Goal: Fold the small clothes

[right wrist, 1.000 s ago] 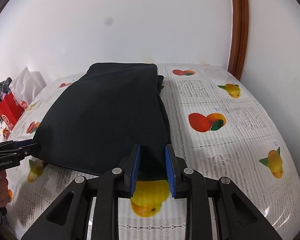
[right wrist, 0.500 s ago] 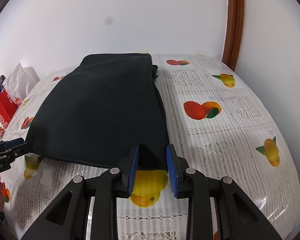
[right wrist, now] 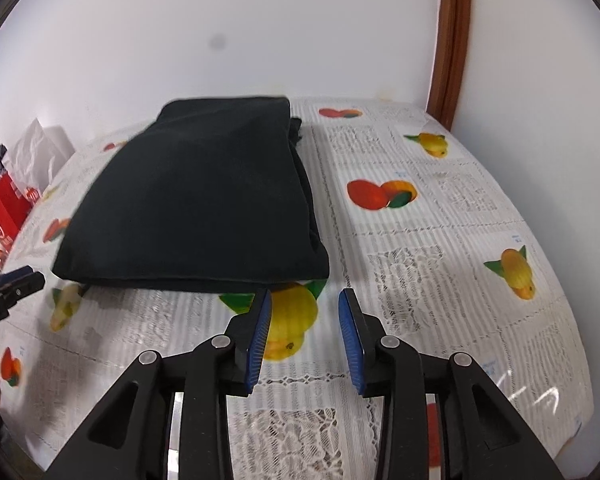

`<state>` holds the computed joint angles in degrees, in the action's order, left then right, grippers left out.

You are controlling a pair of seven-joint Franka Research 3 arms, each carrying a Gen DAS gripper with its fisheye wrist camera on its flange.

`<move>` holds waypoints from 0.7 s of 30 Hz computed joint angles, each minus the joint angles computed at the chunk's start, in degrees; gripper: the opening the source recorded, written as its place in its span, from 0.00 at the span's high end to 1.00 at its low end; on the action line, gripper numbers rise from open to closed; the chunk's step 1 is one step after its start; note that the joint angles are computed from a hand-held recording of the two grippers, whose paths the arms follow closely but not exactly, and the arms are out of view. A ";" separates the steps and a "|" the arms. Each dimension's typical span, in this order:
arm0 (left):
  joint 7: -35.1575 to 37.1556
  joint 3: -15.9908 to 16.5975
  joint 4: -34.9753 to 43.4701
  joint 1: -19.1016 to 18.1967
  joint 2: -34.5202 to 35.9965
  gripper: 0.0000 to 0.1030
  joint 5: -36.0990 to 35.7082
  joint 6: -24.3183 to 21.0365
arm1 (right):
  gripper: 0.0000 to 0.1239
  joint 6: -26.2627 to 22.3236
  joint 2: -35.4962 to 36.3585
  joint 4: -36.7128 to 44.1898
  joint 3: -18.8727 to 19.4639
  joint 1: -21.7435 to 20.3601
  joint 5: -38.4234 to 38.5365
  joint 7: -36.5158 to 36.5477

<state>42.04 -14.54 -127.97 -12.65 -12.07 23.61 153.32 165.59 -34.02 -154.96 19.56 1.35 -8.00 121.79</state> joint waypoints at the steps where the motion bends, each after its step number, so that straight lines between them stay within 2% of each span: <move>1: -1.17 -0.57 0.04 0.25 -0.68 0.46 1.16 -0.47 | 0.68 -0.62 -0.74 0.10 -0.49 0.64 0.50 -0.04; 4: -3.30 -1.33 -0.67 0.18 -3.27 0.44 2.43 -0.63 | 0.64 -2.83 -4.44 0.40 0.43 0.73 0.88 1.62; 6: -5.64 -2.46 -1.27 0.59 -5.43 0.36 4.25 -1.11 | 0.62 -4.03 -7.49 0.30 1.57 0.67 0.51 2.77; 8: -7.25 -3.61 -1.67 0.69 -7.55 0.33 6.11 -2.15 | 0.59 -6.07 -10.66 0.40 2.76 0.86 0.16 3.84; 10: -8.53 -4.77 -1.63 0.65 -9.21 0.30 7.64 -3.95 | 0.45 -8.62 -13.73 0.42 3.92 1.00 -0.10 5.38; 13: -10.48 -6.59 -2.08 -0.10 -12.50 0.24 9.27 -7.14 | 0.30 -9.66 -18.49 -0.88 5.26 1.75 -0.50 7.84; 16: -12.31 -8.28 -2.68 -0.52 -15.29 0.19 11.24 -9.48 | 0.25 -11.98 -23.86 -2.24 6.22 3.90 -0.27 9.14; 19: -16.23 -10.42 -3.61 -0.48 -18.74 0.18 13.46 -12.12 | 0.20 -16.53 -28.52 -2.35 8.93 3.93 -1.48 11.20; 21: -16.43 -10.33 -4.07 -1.72 -20.07 0.16 13.08 -13.04 | 0.18 -20.15 -31.04 -2.52 9.46 5.54 -2.11 11.36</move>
<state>25.60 -24.87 -132.04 -14.37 -32.14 36.70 140.28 145.45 -65.06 -157.48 29.03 6.89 -10.12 133.15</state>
